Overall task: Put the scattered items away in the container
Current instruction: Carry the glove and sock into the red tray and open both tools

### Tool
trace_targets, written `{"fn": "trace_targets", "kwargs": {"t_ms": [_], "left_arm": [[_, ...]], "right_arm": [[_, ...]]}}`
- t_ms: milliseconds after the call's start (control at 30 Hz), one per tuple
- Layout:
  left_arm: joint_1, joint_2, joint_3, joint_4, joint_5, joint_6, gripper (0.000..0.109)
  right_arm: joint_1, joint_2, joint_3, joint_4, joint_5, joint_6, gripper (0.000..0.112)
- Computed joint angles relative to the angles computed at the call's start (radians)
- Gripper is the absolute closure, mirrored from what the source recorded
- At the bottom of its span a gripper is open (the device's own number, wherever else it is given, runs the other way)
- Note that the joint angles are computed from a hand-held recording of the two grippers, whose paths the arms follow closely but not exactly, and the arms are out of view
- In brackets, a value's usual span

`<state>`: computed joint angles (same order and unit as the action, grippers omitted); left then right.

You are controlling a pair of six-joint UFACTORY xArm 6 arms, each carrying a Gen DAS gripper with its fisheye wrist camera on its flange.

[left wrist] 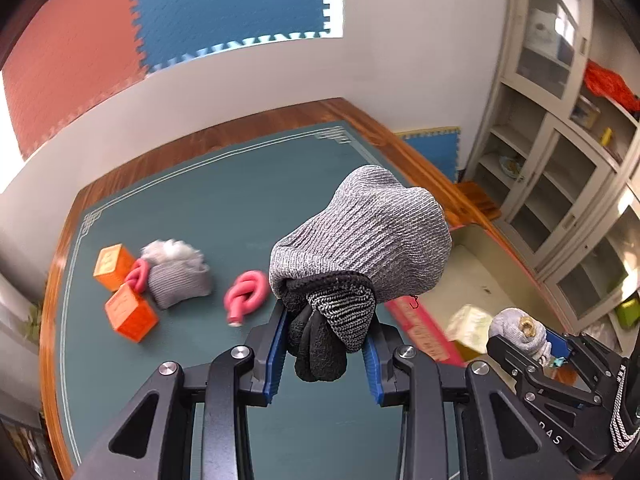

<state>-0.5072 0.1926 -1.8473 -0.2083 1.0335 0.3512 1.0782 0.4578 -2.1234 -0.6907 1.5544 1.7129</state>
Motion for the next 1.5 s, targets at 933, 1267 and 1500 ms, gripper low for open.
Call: {"fn": "trace_targets", "kwargs": {"t_ms": [933, 1267, 1500], "left_arm": [[-0.226, -0.063, 0.093, 0.158, -0.073, -0.167, 0.074], [-0.256, -0.006, 0.031, 0.169, -0.019, -0.188, 0.063], [-0.259, -0.003, 0.024, 0.167, -0.023, -0.198, 0.04]], "right_arm": [[0.045, -0.374, 0.516, -0.038, -0.066, 0.185, 0.058], [0.032, -0.404, 0.558, -0.033, -0.113, 0.152, 0.054], [0.02, -0.427, 0.588, -0.016, -0.144, 0.163, 0.04]]}}
